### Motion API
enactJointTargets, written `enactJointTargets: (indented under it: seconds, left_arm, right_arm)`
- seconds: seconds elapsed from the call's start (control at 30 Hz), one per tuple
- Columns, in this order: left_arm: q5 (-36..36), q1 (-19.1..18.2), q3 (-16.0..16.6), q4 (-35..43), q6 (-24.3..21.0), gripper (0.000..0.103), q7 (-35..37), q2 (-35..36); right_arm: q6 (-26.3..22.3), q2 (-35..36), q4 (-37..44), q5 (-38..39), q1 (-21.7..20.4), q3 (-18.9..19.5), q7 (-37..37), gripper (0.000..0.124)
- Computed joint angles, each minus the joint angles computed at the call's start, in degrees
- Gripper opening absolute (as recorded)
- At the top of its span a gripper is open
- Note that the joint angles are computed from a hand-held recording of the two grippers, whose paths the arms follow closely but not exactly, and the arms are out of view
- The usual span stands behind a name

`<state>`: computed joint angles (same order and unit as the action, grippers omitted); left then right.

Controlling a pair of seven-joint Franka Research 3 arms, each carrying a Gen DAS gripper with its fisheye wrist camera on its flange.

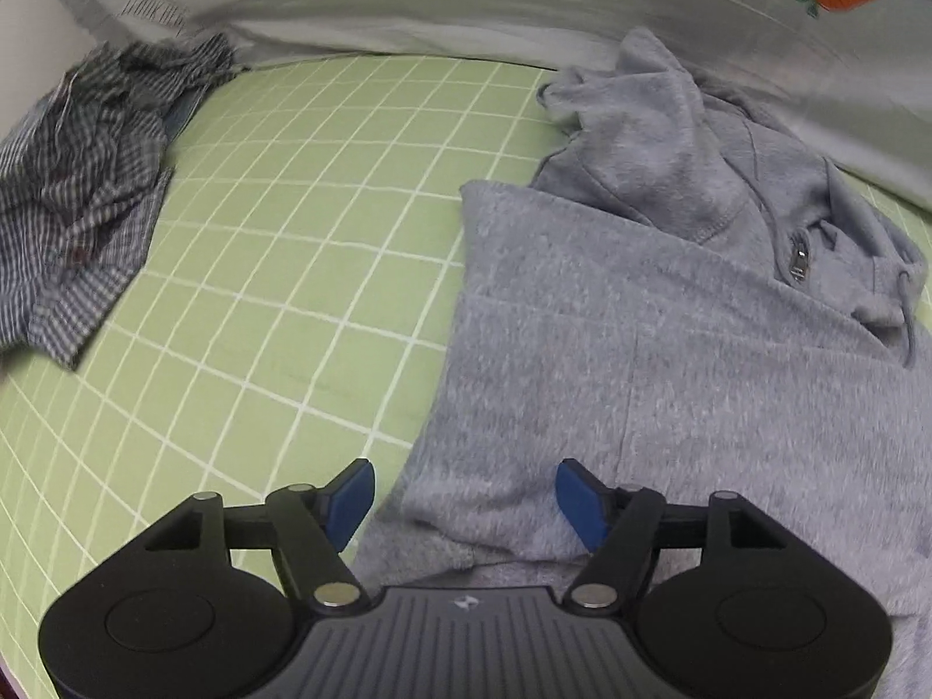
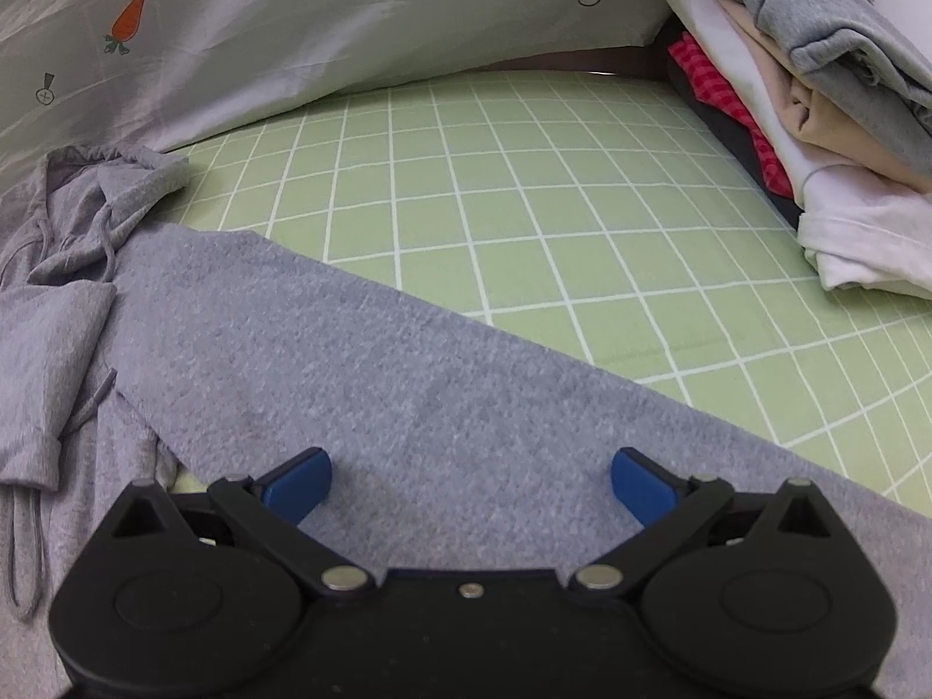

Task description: Fold clothes

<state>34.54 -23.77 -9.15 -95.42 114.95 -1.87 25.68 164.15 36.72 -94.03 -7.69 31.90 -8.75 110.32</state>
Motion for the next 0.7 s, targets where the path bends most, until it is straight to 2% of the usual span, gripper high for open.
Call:
enactJointTargets:
  seconds: [0.17,0.27,0.3,0.43,0.5,0.7]
  left_arm:
    - [2.7,-1.2,0.0,-0.6,1.6,0.072,-1.9,-1.8]
    - [5.8,-2.6,-0.1,0.4,0.7,0.074,-2.6,-2.4]
    - [6.7,-3.2,-0.2,0.6,0.2,0.074,-3.0,-2.8]
    - [10.2,-5.6,-0.8,1.4,-2.4,0.079,-5.8,-4.4]
    - [11.8,-6.8,-1.3,1.8,-3.8,0.079,-7.8,-5.2]
    - [15.9,-10.2,-3.7,0.0,-7.3,0.084,-14.6,-8.7]
  right_arm:
    - [-0.7,-0.1,0.3,0.7,-1.4,1.5,-1.9,0.103]
    - [0.6,-1.3,-1.6,2.1,-3.7,3.6,-5.6,0.103]
    - [1.3,-1.8,-2.5,2.3,-3.4,2.9,-5.4,0.103]
    - [5.9,-5.4,-10.2,0.6,1.9,-5.8,3.8,0.103]
    - [7.0,-7.2,-14.3,-2.4,6.2,-12.3,9.5,0.103]
    - [7.3,-10.8,-23.6,-17.5,18.1,-30.9,22.8,0.103]
